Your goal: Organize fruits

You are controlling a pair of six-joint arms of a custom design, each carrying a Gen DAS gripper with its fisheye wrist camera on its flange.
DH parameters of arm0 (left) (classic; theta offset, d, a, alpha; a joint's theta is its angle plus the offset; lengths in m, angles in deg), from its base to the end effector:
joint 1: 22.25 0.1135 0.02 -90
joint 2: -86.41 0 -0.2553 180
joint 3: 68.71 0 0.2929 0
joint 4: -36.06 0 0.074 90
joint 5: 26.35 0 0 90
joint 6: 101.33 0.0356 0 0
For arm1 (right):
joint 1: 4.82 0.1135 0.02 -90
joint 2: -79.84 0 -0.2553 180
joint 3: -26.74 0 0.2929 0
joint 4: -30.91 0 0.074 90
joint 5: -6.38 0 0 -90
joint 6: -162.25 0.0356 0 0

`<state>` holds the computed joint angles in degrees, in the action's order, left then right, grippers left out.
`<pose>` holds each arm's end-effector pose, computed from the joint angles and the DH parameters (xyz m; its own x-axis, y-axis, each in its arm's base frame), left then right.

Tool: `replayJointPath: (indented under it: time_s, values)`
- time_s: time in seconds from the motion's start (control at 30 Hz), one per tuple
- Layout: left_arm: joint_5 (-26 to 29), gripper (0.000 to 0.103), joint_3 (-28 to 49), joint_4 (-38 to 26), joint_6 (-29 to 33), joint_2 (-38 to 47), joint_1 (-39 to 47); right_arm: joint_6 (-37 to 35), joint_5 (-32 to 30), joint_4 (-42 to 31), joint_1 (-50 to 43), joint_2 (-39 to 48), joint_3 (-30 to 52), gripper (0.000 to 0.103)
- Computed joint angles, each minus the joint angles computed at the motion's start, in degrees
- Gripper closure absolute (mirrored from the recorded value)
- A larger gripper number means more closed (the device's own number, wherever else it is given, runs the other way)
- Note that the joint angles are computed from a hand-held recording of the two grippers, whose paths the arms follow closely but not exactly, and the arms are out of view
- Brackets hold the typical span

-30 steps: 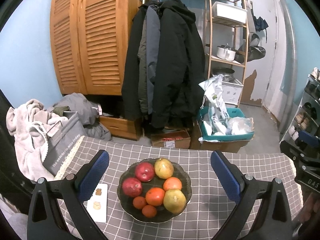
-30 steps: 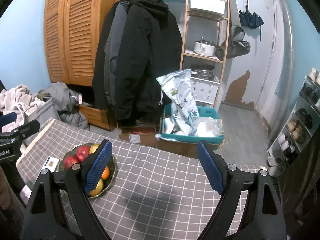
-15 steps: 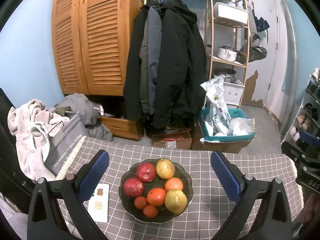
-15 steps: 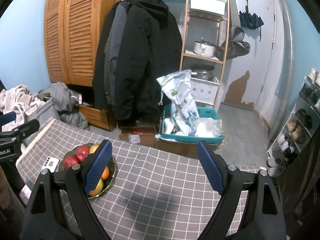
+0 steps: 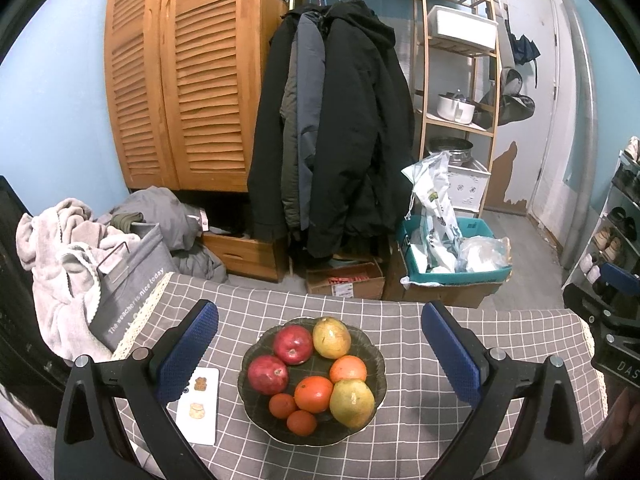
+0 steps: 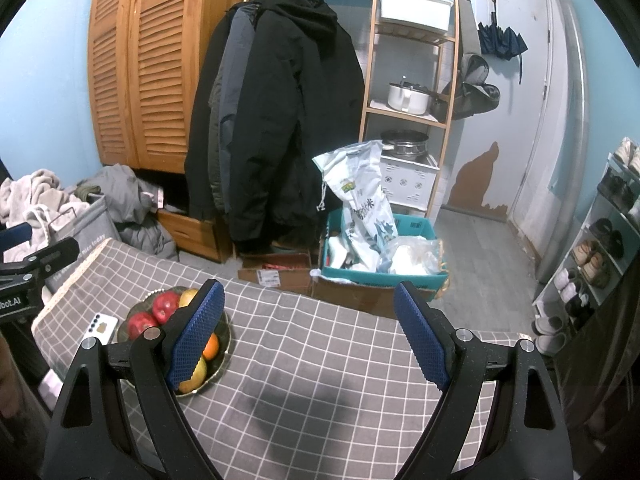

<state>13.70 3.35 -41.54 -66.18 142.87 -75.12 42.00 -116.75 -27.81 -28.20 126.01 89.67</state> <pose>0.1464 -0.1482 0.3195 -0.5489 -0.1466 -0.8229 -0.2653 0.9641 0.0053 0.1921 -0.0618 0.3127 -0.5096 -0.2393 -0.8264 -0.3444 0.9370 -0.0589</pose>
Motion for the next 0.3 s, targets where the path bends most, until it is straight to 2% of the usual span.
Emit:
replayJointPath:
  time_s: [0.3]
  values:
    - [-0.7, 0.001, 1.4, -2.4, -1.5, 0.6, -0.4, 0.0, 0.0, 0.1, -0.1, 0.2, 0.1, 0.018]
